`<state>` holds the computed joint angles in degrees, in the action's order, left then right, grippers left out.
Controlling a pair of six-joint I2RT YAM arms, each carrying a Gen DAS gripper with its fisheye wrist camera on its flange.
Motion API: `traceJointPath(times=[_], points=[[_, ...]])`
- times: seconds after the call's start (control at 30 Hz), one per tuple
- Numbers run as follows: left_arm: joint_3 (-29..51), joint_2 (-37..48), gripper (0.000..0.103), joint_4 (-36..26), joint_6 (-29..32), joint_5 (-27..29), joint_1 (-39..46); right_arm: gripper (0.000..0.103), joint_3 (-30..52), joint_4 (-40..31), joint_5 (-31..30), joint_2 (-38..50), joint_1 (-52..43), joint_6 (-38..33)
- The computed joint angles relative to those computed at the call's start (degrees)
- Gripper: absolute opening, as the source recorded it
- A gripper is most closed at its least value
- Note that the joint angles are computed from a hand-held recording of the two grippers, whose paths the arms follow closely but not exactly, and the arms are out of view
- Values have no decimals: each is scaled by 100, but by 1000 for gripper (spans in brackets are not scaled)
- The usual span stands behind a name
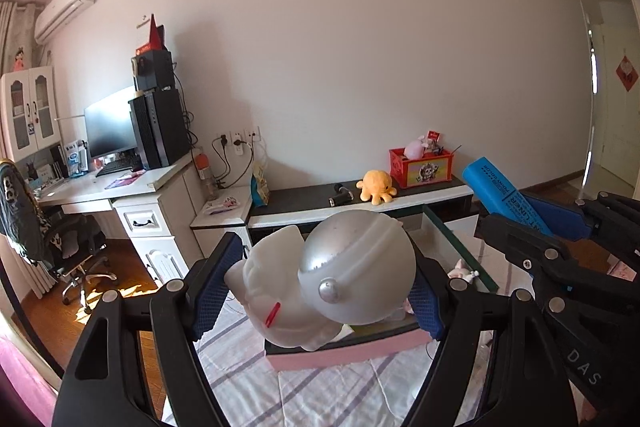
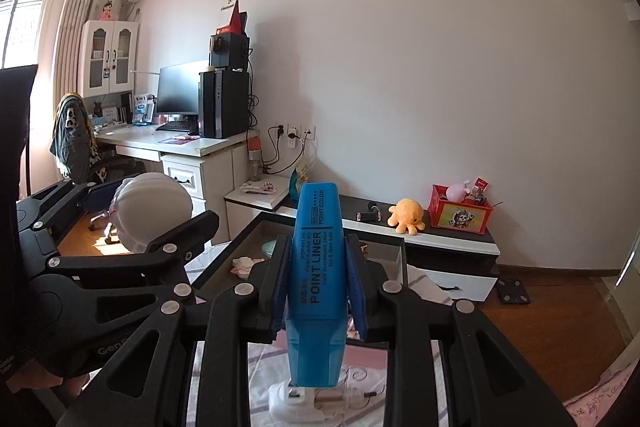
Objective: Organize rigid objects
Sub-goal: 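Lift the figurine, ball and blue highlighter and carry them over the pink box, then open both tools to drop the figurine, ball and highlighter inside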
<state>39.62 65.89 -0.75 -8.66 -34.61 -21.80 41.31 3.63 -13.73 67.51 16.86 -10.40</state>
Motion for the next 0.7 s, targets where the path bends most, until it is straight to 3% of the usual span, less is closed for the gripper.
traceJointPath(times=[0.13, 0.37, 0.7], points=[[868, 1660, 78, 278, 99, 856, 867, 27, 876, 237, 158, 1593, 39, -88], [2452, 3824, 78, -83, 405, 1410, 1335, 27, 2319, -129, 253, 3620, -84, -249], [3646, 4979, 79, -766, 140, 1536, 1703, 27, 3730, -842, 622, 4926, -176, -250]])
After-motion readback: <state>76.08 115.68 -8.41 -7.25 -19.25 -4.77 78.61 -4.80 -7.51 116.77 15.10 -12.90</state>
